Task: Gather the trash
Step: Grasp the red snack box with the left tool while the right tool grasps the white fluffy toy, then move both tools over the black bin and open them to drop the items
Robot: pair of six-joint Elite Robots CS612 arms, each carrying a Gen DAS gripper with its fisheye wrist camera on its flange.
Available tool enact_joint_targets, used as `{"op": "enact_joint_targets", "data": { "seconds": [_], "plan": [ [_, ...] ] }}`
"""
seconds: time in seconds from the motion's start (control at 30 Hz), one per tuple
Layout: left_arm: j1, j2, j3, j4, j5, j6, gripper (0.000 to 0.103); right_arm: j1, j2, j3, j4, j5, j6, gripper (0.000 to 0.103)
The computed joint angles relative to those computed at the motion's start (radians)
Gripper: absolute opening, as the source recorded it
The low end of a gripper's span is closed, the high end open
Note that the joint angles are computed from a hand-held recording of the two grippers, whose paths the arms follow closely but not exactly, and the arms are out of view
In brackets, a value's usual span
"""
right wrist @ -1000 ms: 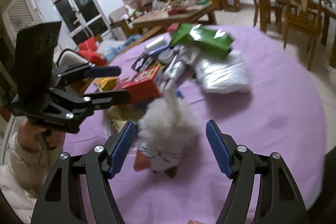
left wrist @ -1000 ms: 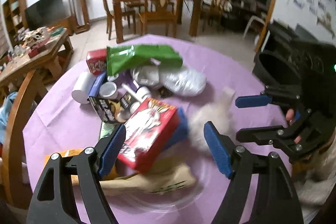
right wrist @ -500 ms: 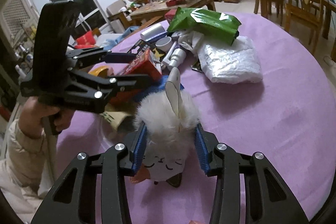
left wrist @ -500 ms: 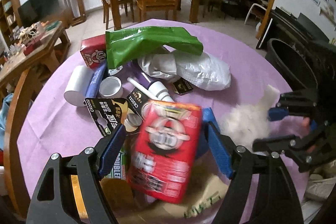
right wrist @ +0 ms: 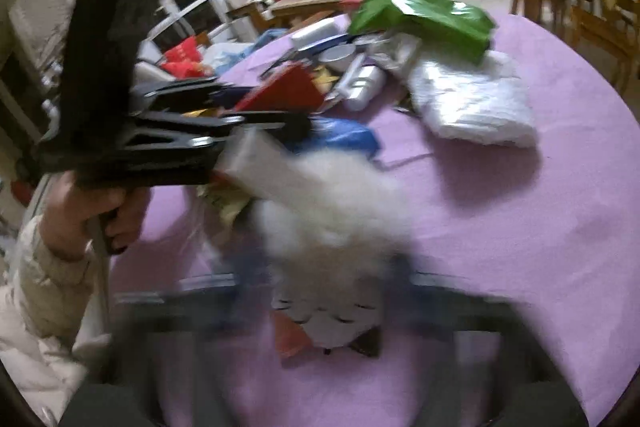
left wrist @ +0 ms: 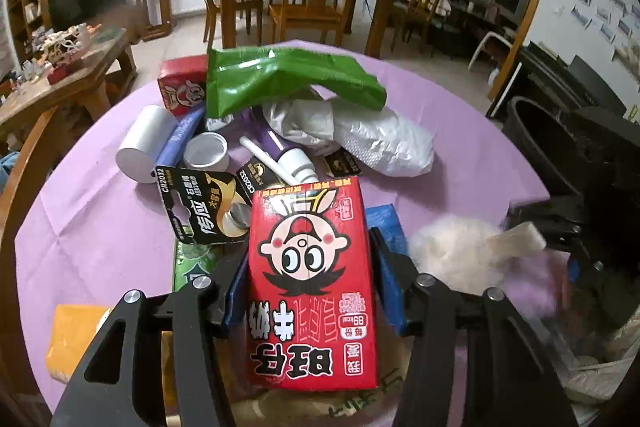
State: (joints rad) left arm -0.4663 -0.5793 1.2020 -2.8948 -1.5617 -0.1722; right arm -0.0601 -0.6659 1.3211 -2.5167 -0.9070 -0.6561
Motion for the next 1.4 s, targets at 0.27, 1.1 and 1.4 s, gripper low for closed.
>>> {"op": "enact_joint_targets", "data": {
  "seconds": [0.27, 1.1, 1.4],
  "plan": [
    [-0.017, -0.032, 0.05, -0.167, 0.01, -0.066, 0.053, -0.053, -0.037, 0.089, -0.225, 0.113, 0.061, 0.037],
    [-0.184, 0.398, -0.81, 0.199, -0.324, 0.077, 0.053, -0.325, 0.007, 0.169, -0.997, -0.313, 0.66, 0.038],
    [-0.207, 0.47, -0.946, 0.316, -0.312, 0.12, 0.054, -0.346, 0.041, 0.154, -0.974, -0.326, 0.687, 0.045]
  ]
}}
